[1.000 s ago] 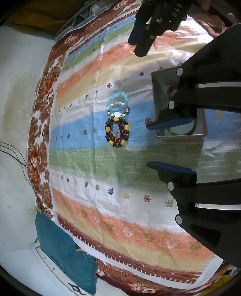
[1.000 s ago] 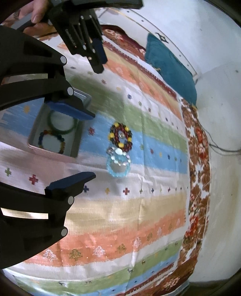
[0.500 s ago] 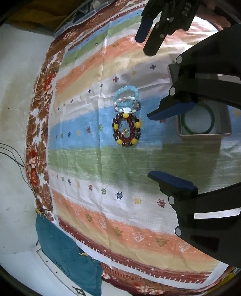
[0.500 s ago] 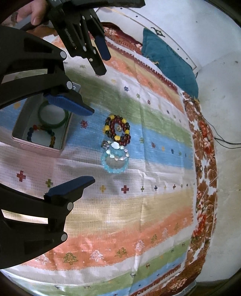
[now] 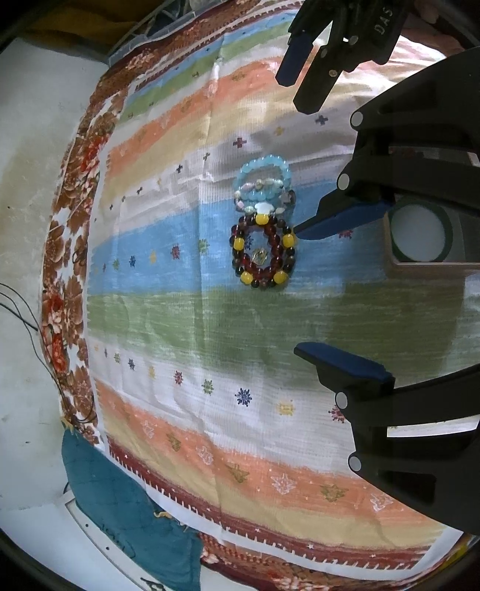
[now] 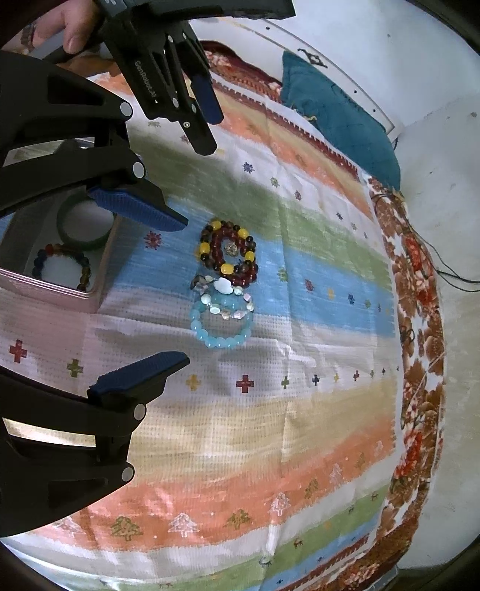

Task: Organize jewelry
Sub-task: 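Move both grippers back to the remaining bracelets on the cloth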

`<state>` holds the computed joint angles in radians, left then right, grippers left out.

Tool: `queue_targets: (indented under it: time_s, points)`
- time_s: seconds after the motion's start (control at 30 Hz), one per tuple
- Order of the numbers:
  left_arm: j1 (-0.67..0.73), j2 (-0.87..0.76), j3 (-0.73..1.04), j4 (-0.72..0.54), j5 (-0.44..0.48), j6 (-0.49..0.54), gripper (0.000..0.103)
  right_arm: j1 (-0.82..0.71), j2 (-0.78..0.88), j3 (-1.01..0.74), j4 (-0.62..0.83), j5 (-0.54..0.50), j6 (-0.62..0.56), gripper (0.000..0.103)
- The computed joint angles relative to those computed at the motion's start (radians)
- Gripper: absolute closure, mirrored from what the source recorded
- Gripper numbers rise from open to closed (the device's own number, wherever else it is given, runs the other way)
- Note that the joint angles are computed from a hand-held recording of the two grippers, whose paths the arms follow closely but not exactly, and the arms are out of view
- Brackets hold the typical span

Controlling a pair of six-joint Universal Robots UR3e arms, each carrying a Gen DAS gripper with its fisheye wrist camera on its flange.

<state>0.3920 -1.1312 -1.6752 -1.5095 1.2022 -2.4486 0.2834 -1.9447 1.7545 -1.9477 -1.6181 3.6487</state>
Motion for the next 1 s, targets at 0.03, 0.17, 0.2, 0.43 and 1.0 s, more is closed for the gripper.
queue_targets:
  time_s: [0.03, 0.17, 0.2, 0.43, 1.0]
  points:
    - [-0.016, 0.0, -0.014, 0.037, 0.018, -0.009, 0.045, -0.004, 0.006, 0.001, -0.003, 0.003, -0.004, 0.035]
    - [-0.062, -0.019, -0.045, 0.128, 0.055, -0.025, 0.045, -0.022, 0.033, 0.003, -0.024, 0.018, -0.014, 0.035]
    - [-0.065, -0.03, -0.04, 0.128, 0.055, -0.029, 0.045, -0.021, 0.042, 0.0, -0.029, 0.017, -0.014, 0.035]
    - [-0.027, -0.071, -0.038, 0.115, 0.028, -0.02, 0.042, -0.034, 0.079, -0.005, -0.04, 0.012, -0.044, 0.035]
    - [-0.074, -0.228, -0.058, 0.23, 0.029, -0.043, 0.042, -0.034, 0.219, -0.051, -0.08, -0.034, -0.116, 0.035]
